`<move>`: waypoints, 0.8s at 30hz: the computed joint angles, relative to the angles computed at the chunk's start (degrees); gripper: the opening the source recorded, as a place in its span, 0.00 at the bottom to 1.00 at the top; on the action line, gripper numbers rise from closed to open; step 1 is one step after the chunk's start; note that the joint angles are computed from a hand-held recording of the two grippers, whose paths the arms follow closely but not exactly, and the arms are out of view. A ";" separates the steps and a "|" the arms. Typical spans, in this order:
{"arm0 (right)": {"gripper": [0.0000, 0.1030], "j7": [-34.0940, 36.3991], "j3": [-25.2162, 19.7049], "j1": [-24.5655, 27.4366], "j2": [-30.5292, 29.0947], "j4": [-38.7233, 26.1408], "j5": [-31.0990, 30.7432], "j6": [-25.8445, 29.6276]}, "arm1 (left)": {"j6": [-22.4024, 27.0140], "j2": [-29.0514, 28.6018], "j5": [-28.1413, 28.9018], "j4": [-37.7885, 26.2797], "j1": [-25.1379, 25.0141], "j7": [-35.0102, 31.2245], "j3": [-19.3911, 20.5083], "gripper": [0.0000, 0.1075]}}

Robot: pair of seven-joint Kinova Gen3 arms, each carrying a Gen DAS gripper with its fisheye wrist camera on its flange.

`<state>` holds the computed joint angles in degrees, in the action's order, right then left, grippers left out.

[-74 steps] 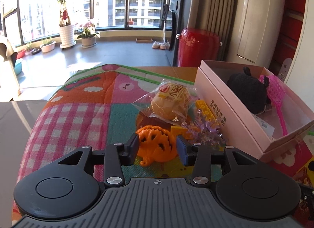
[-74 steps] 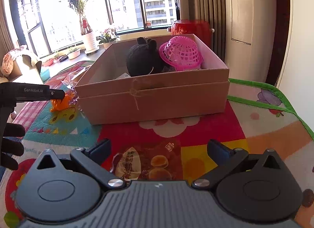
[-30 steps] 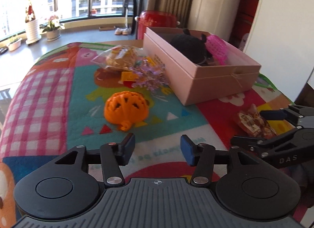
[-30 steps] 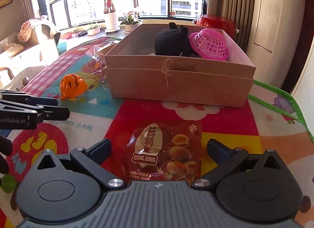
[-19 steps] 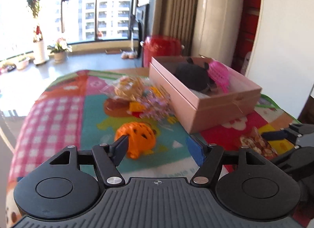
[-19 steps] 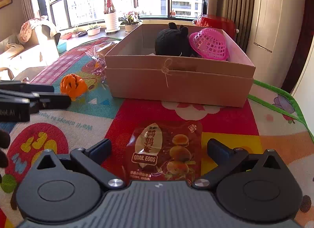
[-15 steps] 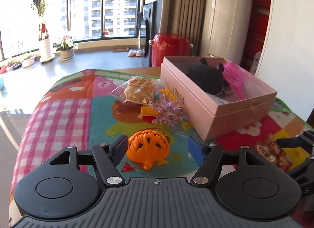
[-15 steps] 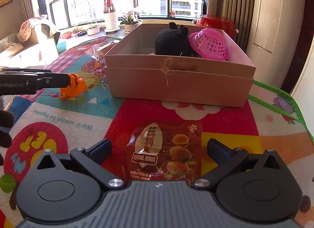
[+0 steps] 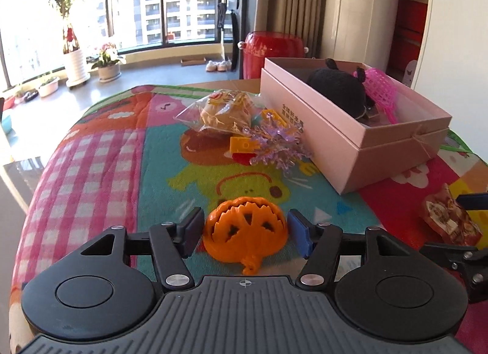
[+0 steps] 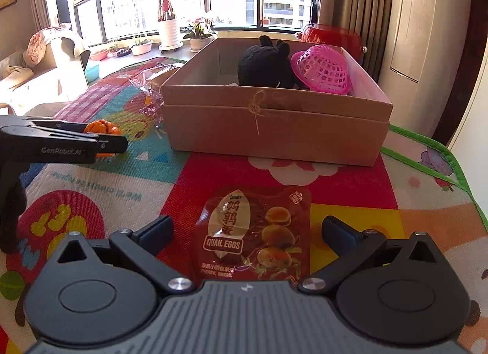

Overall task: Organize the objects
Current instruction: 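Move the left gripper toward the orange plastic ball, then grasp the orange ball with the left gripper and drop it into the box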

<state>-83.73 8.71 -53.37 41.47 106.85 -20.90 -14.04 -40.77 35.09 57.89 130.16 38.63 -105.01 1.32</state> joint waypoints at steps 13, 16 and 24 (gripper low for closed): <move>0.51 0.15 -10.32 8.30 -10.54 12.39 6.22 -8.96 | -6.60 -11.03 6.38 1.14 6.90 -8.73 4.94 0.61; 0.51 1.88 -10.26 8.40 -12.31 14.27 4.75 -11.84 | -7.14 -10.33 4.80 -3.33 4.34 -12.23 4.98 0.61; 0.82 5.05 -10.04 10.73 -12.09 16.44 1.22 -11.91 | 2.38 -5.53 -1.26 -13.38 -5.05 -8.16 4.44 0.60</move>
